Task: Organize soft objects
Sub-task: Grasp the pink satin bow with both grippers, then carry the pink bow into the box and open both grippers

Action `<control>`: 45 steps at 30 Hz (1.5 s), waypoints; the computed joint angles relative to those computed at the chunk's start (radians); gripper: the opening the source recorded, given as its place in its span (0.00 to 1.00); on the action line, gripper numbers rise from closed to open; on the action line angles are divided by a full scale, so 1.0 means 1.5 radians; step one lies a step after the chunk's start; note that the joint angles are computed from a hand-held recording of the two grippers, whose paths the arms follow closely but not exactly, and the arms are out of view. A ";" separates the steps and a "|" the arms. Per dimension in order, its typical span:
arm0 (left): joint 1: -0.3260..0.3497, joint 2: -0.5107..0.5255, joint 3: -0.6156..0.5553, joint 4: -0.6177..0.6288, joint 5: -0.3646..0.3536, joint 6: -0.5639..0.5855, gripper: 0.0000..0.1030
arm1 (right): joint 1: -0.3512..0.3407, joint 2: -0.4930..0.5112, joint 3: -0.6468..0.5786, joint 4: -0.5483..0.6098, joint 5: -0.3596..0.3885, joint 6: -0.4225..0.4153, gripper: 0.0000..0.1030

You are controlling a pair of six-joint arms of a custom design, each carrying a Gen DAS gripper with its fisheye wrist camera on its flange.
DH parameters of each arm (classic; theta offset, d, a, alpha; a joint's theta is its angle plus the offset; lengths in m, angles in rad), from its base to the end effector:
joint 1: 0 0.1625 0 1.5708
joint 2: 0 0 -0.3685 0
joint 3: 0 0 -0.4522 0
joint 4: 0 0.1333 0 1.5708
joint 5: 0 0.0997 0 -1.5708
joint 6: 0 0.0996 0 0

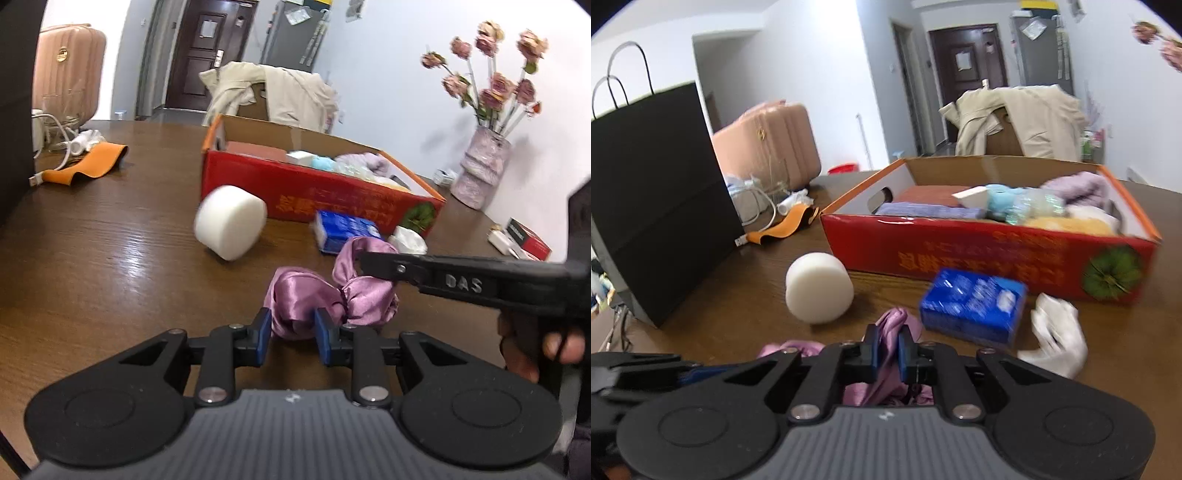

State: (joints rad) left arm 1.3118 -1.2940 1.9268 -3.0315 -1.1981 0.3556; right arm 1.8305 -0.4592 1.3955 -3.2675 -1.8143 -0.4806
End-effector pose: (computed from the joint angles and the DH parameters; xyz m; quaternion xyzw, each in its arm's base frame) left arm 0.0100 -0.6245 0.2602 0.2011 0.8801 -0.3866 0.1885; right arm 0.2949 -0.6845 -0.0397 0.2914 -0.8756 0.3537 0.1527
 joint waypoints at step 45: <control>-0.017 -0.032 0.042 0.002 -0.061 -0.006 0.26 | -0.037 -0.101 0.198 -0.140 0.098 0.094 0.09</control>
State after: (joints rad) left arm 1.2864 -1.3418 1.9894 -3.0290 -1.2901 0.3461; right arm 1.7750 -0.6113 1.6919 -3.4781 -1.6670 -0.3389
